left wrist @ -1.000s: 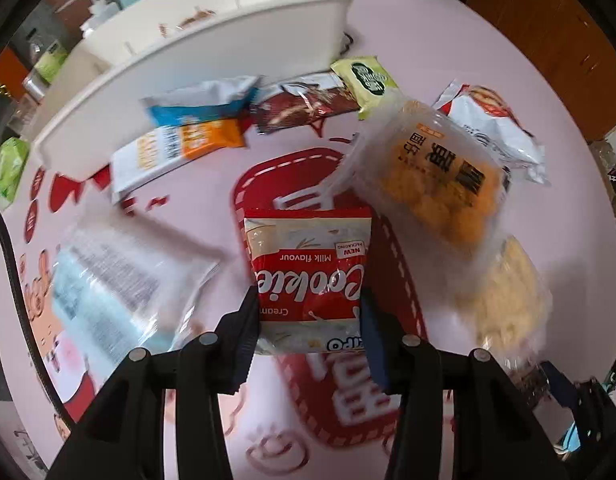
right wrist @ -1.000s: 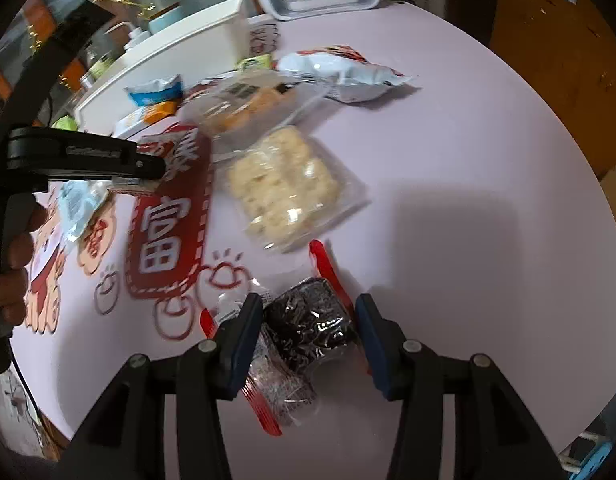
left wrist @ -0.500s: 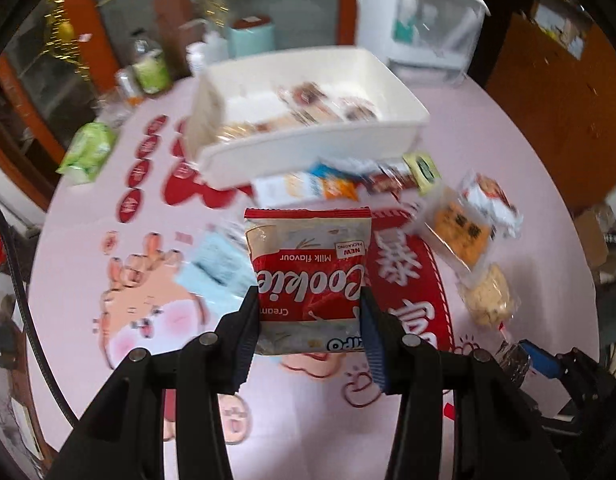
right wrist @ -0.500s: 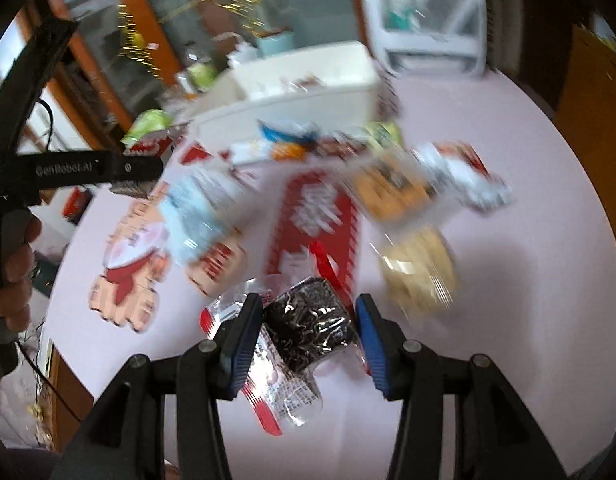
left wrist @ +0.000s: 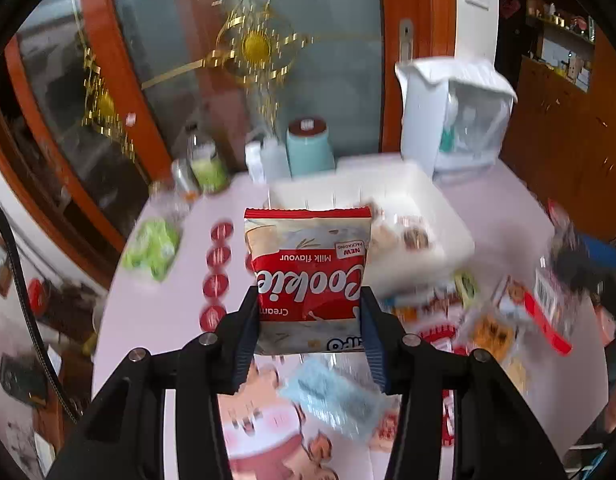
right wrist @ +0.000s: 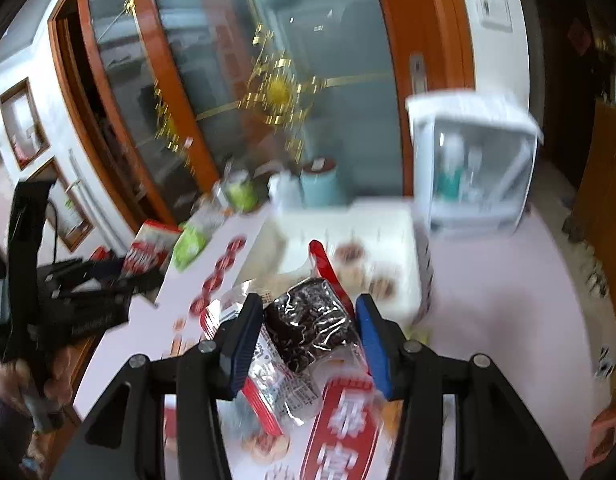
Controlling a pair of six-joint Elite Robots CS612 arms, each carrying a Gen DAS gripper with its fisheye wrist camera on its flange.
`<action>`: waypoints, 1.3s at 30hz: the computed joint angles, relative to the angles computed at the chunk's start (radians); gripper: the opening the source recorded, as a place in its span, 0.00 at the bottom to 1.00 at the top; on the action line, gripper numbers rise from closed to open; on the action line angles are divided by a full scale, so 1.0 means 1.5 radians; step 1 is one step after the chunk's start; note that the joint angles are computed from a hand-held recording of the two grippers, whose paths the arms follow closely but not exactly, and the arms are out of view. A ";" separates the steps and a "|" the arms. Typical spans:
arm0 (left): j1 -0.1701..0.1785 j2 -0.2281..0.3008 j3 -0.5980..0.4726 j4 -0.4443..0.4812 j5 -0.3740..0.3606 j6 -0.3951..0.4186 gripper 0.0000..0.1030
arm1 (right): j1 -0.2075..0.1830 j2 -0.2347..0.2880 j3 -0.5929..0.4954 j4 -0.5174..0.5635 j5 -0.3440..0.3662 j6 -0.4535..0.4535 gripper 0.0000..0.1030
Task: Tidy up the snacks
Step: 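Carry both packs to the white tray and release them inside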
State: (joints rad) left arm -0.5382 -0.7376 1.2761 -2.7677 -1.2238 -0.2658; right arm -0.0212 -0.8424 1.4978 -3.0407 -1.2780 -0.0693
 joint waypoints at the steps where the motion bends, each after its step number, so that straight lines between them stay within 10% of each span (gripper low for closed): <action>1: 0.002 0.007 -0.018 0.002 0.004 0.011 0.44 | 0.003 0.009 -0.025 0.004 -0.012 0.005 0.47; 17: 0.034 0.239 -0.410 0.239 -0.058 0.018 0.45 | 0.016 0.201 -0.350 0.288 -0.102 0.076 0.49; 22: 0.040 0.294 -0.494 0.304 -0.058 0.002 0.81 | 0.019 0.236 -0.393 0.320 -0.124 0.090 0.52; 25: 0.045 0.302 -0.508 0.320 -0.081 -0.005 0.84 | 0.018 0.235 -0.385 0.303 -0.123 0.093 0.70; 39: 0.042 0.203 -0.335 0.253 -0.098 -0.021 0.87 | 0.012 0.164 -0.263 0.229 -0.091 0.068 0.70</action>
